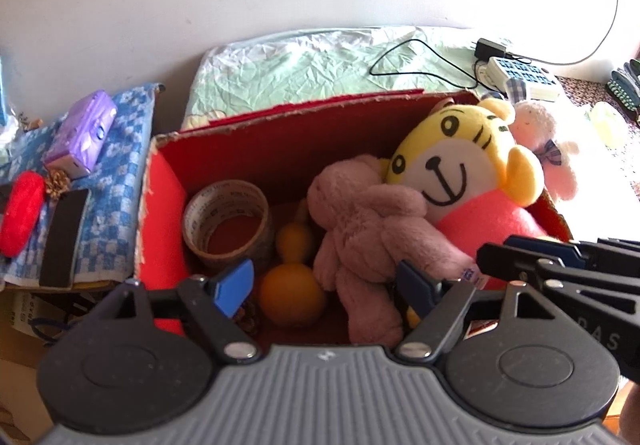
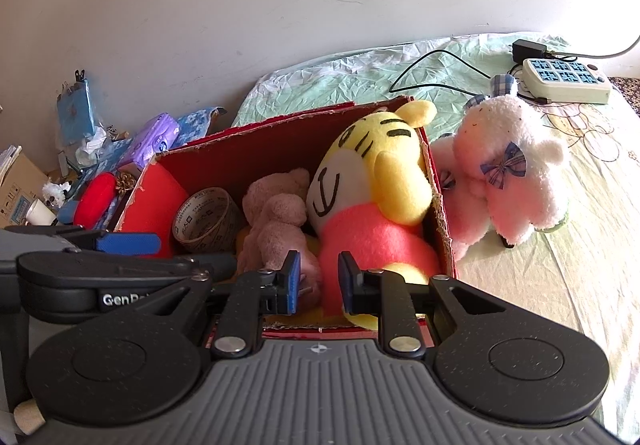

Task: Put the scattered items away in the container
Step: 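Raise the right gripper out of the red box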

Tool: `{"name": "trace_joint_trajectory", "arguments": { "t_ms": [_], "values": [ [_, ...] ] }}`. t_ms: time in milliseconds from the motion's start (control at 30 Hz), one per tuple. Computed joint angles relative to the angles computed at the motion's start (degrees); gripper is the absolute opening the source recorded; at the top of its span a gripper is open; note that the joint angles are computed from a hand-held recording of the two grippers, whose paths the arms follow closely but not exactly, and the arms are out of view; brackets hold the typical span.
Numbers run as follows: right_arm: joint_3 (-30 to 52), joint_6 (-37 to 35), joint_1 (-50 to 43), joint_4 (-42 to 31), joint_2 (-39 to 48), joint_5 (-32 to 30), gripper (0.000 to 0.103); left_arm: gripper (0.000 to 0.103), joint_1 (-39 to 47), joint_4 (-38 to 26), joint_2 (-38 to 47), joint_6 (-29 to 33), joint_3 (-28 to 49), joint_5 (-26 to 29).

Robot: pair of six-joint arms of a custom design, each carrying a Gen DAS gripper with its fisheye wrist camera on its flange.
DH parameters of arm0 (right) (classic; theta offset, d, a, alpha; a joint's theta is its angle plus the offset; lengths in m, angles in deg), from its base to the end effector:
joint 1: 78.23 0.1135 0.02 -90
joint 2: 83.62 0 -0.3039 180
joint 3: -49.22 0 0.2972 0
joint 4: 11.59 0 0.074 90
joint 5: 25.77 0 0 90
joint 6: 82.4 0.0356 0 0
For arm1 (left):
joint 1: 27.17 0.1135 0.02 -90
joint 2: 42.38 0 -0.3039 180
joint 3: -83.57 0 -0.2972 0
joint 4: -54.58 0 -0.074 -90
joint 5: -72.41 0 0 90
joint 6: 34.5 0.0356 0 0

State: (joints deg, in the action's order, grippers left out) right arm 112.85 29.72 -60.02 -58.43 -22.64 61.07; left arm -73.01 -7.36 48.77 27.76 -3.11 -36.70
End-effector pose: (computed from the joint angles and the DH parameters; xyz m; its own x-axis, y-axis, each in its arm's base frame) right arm 0.2350 0.0794 0.3166 -0.7450 0.1507 -0.6498 -0.0745 0.9492 0.3056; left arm 0.2712 -0.2625 0.3356 -0.7948 0.1872 -0.5773 0.2182 0.9758 0.0160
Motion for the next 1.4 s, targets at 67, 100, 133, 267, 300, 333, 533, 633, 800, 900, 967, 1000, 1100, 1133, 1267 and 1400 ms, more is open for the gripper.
{"name": "trace_joint_trajectory", "arguments": {
  "t_ms": [67,100,133,267,300,333,533,633,800,900,967,1000,1100,1133,1267,1400],
  "values": [
    [0.0,0.0,-0.2,-0.1,-0.4,-0.1,0.022,0.082,0.1,-0.2,0.3,-0.5,0.3,-0.2],
    [-0.1,0.0,-0.2,-0.2,-0.7,-0.2,0.022,0.083,0.1,-0.4,0.4,-0.8,0.4,-0.3],
    [-0.1,0.1,-0.4,-0.2,-1.0,-0.4,0.022,0.085,0.1,-0.6,0.5,-1.1,0.5,-0.6],
    [-0.2,0.0,-0.9,-0.6,-1.9,-1.2,0.023,0.095,-0.2,-0.4,0.5,-2.4,0.3,-2.1],
    [-0.2,0.0,-1.1,-0.6,-2.1,-1.4,0.023,0.097,-0.4,-0.2,0.4,-2.5,0.1,-2.5],
    [-0.3,0.0,-1.2,-0.6,-2.3,-1.7,0.023,0.097,-0.5,-0.1,0.4,-2.7,0.0,-2.7],
    [-0.6,-0.1,-2.6,-0.9,-3.2,-3.4,0.023,0.097,-1.2,-0.3,1.1,-4.7,0.0,-4.3],
    [-0.8,0.2,-3.2,-0.8,-3.6,-4.5,0.023,0.097,-1.4,-0.8,1.5,-5.5,0.1,-4.9],
    [-1.7,0.0,-4.0,-0.2,-4.5,-5.7,0.023,0.097,-2.3,-1.1,1.9,-5.7,0.2,-6.7],
    [-2.3,0.1,-4.7,0.5,-4.7,-6.8,0.024,0.097,-2.5,-1.9,2.5,-6.1,0.7,-7.0],
    [-2.5,0.0,-5.3,0.9,-4.8,-7.9,0.025,0.097,-2.6,-2.5,3.0,-6.3,1.3,-7.1],
    [-2.7,-0.2,-5.7,1.1,-4.8,-8.5,0.025,0.097,-2.6,-2.7,3.1,-6.4,1.5,-7.1],
    [-2.7,-0.8,-6.9,1.3,-4.5,-10.5,0.026,0.096,-2.4,-3.6,3.4,-7.4,2.5,-6.4],
    [-2.6,-1.2,-7.5,1.3,-4.2,-11.5,0.026,0.096,-2.6,-4.1,3.7,-8.1,2.9,-6.8],
    [-2.1,-3.7,-10.4,1.1,-3.4,-16.0,0.026,0.096,-4.0,-7.2,5.1,-11.6,5.3,-9.8],
    [-1.8,-7.0,-14.0,0.6,-3.1,-21.6,0.029,0.096,-4.9,-10.2,6.5,-15.6,8.1,-11.7]
  ]
}}
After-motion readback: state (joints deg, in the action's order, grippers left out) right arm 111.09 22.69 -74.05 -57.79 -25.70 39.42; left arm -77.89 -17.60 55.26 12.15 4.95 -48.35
